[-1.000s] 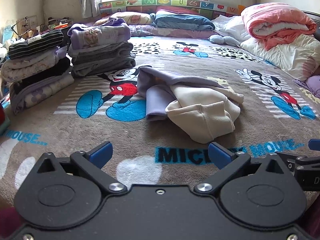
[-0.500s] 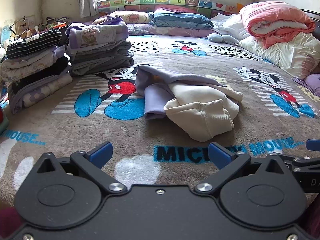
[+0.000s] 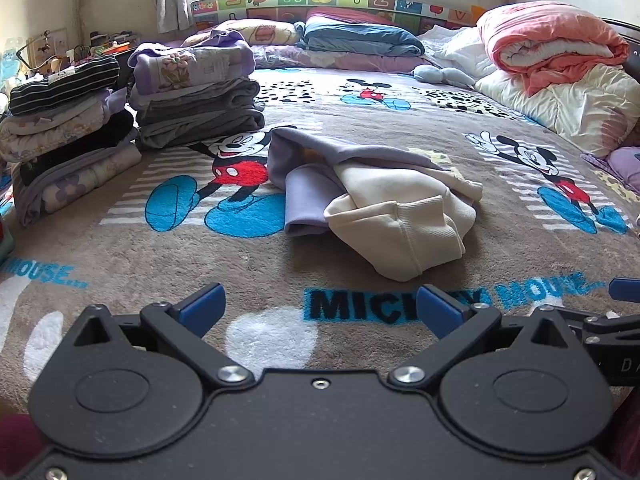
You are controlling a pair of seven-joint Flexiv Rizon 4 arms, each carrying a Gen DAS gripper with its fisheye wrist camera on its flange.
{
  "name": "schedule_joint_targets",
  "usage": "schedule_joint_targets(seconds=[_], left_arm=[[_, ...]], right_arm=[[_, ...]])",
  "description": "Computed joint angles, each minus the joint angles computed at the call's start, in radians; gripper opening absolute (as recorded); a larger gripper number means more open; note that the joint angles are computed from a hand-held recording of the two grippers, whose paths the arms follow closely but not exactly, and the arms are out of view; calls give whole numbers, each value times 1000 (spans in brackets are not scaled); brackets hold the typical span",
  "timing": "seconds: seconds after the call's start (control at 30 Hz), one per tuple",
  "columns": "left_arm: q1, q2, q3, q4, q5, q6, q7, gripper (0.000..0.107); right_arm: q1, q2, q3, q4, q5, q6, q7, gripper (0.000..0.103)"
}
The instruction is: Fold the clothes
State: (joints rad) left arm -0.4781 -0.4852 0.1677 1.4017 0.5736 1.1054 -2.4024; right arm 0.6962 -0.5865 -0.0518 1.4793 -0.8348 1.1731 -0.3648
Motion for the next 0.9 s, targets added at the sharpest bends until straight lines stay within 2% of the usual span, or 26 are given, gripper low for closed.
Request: schedule_joint_targets(seconds=[0.63, 0.9], left_arm=[[4, -5, -3, 0, -8, 4, 4, 103], [7, -11, -4, 1, -20, 11, 16, 103]], right_arm=[[2, 0, -21, 17, -33, 44, 27, 103], [4, -2, -51, 43, -65, 137, 64, 103]])
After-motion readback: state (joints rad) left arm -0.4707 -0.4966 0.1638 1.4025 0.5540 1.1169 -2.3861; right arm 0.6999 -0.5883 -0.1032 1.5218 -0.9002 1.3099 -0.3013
